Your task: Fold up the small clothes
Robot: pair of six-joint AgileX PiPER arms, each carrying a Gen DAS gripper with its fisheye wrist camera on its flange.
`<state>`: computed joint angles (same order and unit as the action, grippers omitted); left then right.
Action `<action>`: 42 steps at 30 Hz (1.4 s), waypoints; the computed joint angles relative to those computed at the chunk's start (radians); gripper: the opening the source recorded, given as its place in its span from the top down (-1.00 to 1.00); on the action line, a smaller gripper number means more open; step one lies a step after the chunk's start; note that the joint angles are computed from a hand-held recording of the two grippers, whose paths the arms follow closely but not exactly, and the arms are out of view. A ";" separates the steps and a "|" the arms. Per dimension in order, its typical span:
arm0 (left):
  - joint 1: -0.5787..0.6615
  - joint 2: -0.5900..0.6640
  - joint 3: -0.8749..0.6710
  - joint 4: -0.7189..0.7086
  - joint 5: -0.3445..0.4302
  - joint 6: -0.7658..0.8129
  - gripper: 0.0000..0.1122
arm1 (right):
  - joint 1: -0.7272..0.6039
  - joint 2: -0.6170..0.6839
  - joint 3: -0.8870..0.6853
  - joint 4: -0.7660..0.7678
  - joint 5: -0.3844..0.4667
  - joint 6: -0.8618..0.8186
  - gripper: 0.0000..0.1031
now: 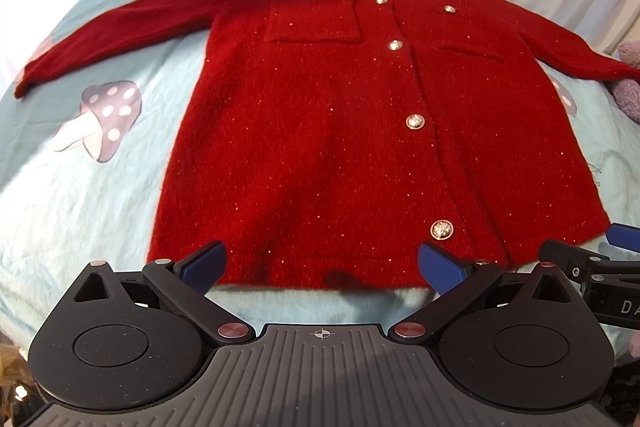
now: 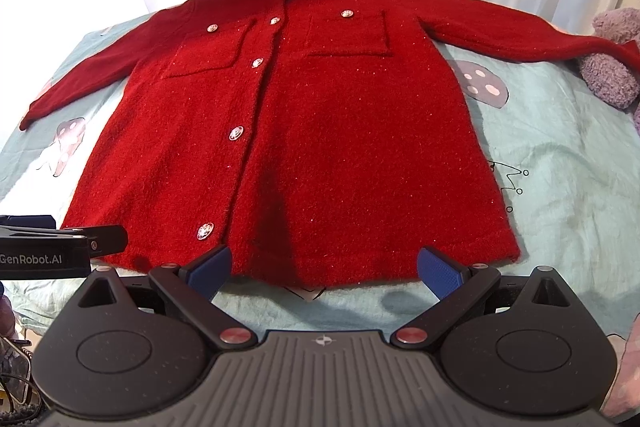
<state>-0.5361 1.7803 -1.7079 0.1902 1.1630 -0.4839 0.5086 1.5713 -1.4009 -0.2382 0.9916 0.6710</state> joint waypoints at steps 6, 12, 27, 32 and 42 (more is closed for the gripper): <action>0.001 0.007 -0.003 -0.003 0.000 0.002 -0.84 | -0.010 -0.007 0.011 0.016 -0.017 -0.014 -0.92; 0.005 0.030 -0.026 -0.017 0.015 0.013 -0.84 | -0.033 -0.018 0.035 0.058 -0.067 -0.043 -0.92; 0.042 0.228 -0.198 0.103 -0.096 -0.063 -0.84 | -0.510 -0.012 0.295 0.433 -0.645 -0.183 -0.92; 0.055 0.443 -0.438 0.245 -0.035 -0.136 -0.84 | -0.748 0.129 0.188 0.685 -0.854 -0.392 -0.77; 0.102 0.452 -0.331 0.253 -0.194 -0.293 -0.84 | -0.995 0.464 -0.210 0.761 -0.809 -0.225 0.02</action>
<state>-0.4340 2.2320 -2.0388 0.4434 0.9686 -0.7768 -0.4861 2.0354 -1.6107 0.5226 0.1831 0.4464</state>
